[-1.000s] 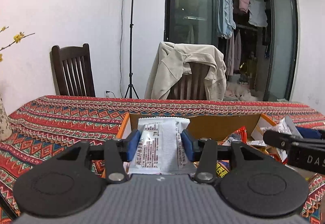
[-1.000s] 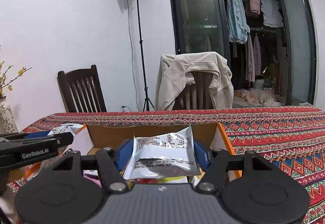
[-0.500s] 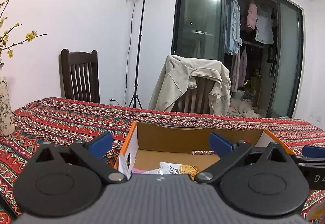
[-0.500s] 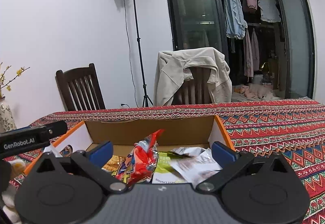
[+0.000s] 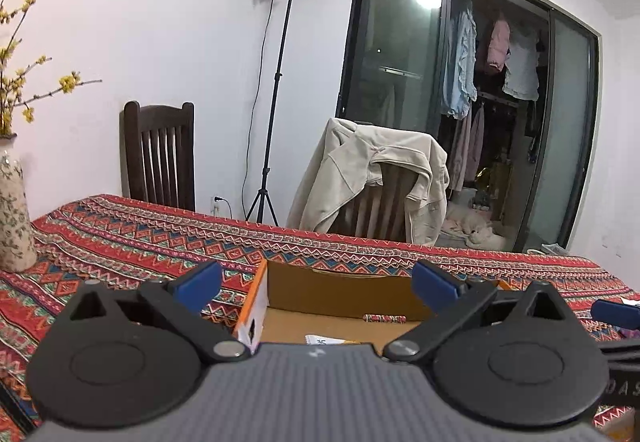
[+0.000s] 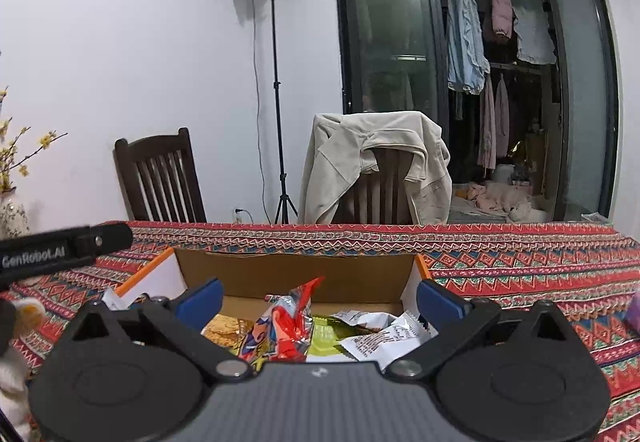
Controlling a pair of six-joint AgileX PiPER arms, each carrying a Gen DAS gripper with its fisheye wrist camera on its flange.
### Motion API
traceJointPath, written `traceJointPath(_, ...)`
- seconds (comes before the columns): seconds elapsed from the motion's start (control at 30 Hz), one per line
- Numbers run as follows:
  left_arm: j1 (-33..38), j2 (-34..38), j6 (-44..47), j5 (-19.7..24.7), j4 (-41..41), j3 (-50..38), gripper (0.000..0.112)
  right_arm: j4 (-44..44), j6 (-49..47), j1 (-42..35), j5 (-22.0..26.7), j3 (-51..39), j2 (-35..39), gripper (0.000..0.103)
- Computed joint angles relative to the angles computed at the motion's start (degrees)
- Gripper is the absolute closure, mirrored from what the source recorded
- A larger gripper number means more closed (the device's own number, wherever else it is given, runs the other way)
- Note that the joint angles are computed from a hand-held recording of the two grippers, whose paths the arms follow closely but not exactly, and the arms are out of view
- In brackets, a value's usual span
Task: Organize snacks
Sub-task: 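Move both tools back to the snacks beside the box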
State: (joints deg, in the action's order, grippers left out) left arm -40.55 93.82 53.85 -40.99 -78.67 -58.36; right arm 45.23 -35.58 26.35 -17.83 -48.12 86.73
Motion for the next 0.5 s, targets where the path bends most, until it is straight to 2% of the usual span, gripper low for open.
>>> traceJointPath(0.17, -0.98, -5.29, 4.06, 0.03, -2.56, 3.54, 0.009, 7.15, -10.50, 1.68, 0.61, 4.32, -5.73, 0.000)
traceJointPath(0.33, -3.95, -10.17, 5.92, -1.73, -5.11, 9.39, 0.009, 8.68, -12.43, 3.33, 0.27, 10.88, -11.56, 0.000)
traceJointPath(0.5, -7.65, -14.32, 3.93, -3.77, -5.98, 17.04, 0.009, 14.74, -16.61, 5.59, -0.34, 16.97, -16.44, 0.000)
